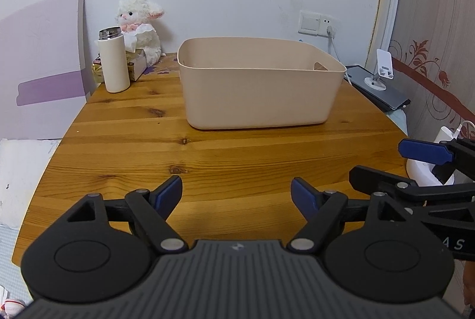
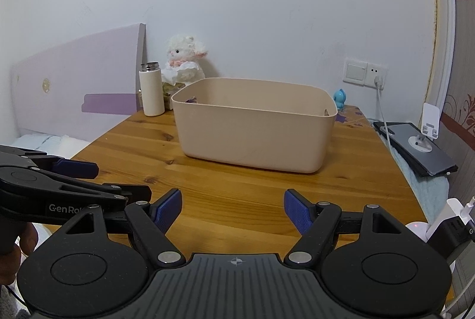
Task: Organize objects
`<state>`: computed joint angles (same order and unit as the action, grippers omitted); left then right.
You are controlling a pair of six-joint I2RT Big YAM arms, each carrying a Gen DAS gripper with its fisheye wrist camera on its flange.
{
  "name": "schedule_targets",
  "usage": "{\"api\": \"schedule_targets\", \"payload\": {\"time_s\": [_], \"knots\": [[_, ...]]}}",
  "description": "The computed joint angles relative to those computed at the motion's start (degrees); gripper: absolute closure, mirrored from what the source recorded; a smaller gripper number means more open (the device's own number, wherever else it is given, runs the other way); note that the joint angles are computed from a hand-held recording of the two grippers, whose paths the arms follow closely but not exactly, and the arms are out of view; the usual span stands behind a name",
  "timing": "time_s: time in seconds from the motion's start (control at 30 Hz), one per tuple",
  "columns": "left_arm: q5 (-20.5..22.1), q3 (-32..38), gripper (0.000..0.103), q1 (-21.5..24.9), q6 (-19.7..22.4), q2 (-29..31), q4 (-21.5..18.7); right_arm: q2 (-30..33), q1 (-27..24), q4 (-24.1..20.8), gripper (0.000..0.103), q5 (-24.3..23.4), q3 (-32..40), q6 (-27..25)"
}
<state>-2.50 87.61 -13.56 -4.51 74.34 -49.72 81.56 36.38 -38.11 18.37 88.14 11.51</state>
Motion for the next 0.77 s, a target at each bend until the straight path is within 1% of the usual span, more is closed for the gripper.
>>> {"api": "schedule_targets", "payload": {"time_s": [0.77], "knots": [[1.1, 1.1, 0.022, 0.9, -0.3, 1.7, -1.5, 2.1, 0.0, -1.6, 0.025, -0.3, 1.9, 0.5]]}}
